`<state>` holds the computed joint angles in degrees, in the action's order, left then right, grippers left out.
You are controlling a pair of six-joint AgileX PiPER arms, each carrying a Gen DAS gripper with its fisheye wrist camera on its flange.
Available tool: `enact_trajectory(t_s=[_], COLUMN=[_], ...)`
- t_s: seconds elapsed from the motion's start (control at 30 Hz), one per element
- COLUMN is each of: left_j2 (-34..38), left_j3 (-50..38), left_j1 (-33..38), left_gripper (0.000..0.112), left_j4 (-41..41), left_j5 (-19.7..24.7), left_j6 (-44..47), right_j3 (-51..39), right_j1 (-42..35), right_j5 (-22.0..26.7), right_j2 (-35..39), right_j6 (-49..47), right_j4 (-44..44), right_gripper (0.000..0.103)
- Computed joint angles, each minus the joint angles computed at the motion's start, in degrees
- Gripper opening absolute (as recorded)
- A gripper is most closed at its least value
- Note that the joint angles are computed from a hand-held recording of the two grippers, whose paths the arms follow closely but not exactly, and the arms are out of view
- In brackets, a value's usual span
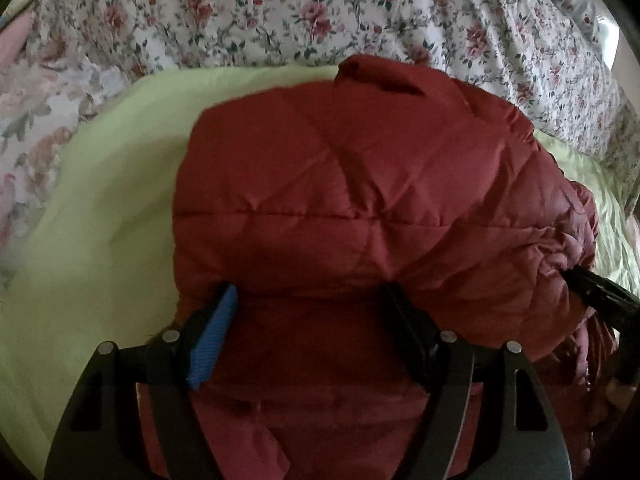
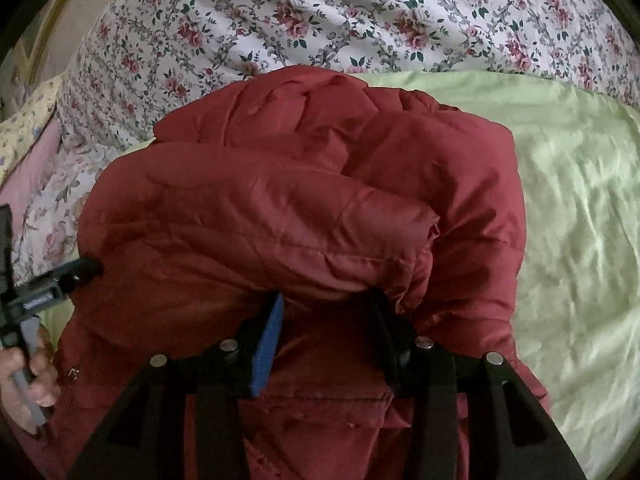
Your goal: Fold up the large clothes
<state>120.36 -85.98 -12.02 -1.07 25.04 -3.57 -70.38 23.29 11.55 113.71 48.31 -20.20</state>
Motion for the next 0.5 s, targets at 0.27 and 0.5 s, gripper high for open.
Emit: enact_trajectory(t_s=[0.27,0.5], left_j2=[2.1,0.7], left_j3=[-2.7,-2.7], left_j1=[0.5,1.0], left_gripper=[0.078,0.078], left_j4=[-1.7,-2.9], left_j5=[2.6,4.4], left_j6=[1.7,3.7], right_j3=[1.0,3.1], right_j1=[-1.1,-1.8], right_j5=[-2.7,-2.4], right_j2=[0.3,-3.3], right_j6=[-8.5,-18.9], right_j4=[9.3,22.8], right_gripper=[0.044,0.047])
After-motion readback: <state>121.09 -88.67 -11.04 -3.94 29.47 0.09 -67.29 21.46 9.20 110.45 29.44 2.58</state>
